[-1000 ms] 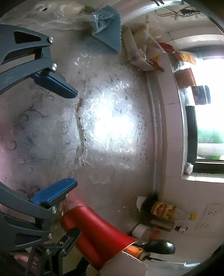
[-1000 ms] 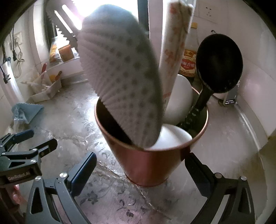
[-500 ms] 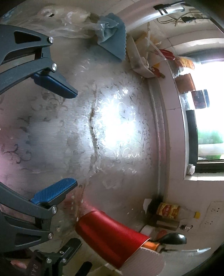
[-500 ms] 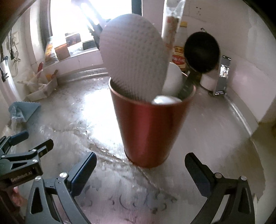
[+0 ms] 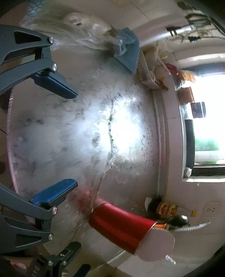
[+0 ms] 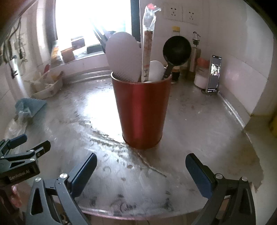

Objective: Organize utensils

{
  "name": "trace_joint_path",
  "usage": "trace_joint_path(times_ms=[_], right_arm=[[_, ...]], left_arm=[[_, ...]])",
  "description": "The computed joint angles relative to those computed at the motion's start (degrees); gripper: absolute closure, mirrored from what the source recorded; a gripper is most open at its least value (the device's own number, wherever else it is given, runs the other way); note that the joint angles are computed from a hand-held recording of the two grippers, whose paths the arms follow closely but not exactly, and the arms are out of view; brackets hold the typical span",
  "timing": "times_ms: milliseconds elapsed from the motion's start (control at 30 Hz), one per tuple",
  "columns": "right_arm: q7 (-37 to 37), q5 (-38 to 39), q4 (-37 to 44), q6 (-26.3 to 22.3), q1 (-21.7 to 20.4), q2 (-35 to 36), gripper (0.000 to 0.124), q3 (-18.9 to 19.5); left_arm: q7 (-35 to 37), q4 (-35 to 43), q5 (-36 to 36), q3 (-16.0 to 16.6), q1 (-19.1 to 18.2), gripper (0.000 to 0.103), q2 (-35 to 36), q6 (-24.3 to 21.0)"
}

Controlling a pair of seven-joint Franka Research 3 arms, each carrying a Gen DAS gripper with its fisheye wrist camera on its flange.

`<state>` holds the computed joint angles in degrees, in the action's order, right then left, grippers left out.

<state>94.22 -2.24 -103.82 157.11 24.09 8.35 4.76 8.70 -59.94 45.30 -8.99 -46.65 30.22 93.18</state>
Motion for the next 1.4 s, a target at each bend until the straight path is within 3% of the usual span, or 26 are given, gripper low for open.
trace_joint_path(times_ms=[267, 400, 567, 767, 1000, 1400], right_arm=[[-14.14, 13.41, -11.31, 3.49, -2.8, -8.41, 0.021, 1.55], [-18.89, 18.26, -14.64, 3.7, -3.02, -11.6, 0.021, 1.35], [-22.84, 21.55, -17.62, 4.79, -2.94, -14.66, 0.021, 1.16], [-21.06, 20.47, -19.8, 5.83, -3.79, -16.85, 0.021, 1.49], [-11.5, 13.0, -21.18, 6.17, -5.84, -18.58, 0.021, 3.57], [-4.67, 6.39, -22.71, 6.88, -5.95, -20.2, 0.021, 5.28]], left_arm=[[-2.54, 11.16, 0.61, 1.17, -7.59, 0.009, 6.46, -9.77], [-3.58, 14.03, 0.57, 2.46, -10.33, 0.009, 7.97, -12.17], [-5.96, 12.15, 0.68, 3.02, -11.75, 0.009, 6.77, -12.13], [-6.22, 8.2, 1.83, 1.92, -10.96, 0.009, 4.33, -9.88], [-8.7, -2.3, 1.95, -0.99, -7.63, 0.009, -2.22, -4.71], [-10.17, -8.32, 3.07, -4.3, -4.53, 0.009, -5.84, -2.8]])
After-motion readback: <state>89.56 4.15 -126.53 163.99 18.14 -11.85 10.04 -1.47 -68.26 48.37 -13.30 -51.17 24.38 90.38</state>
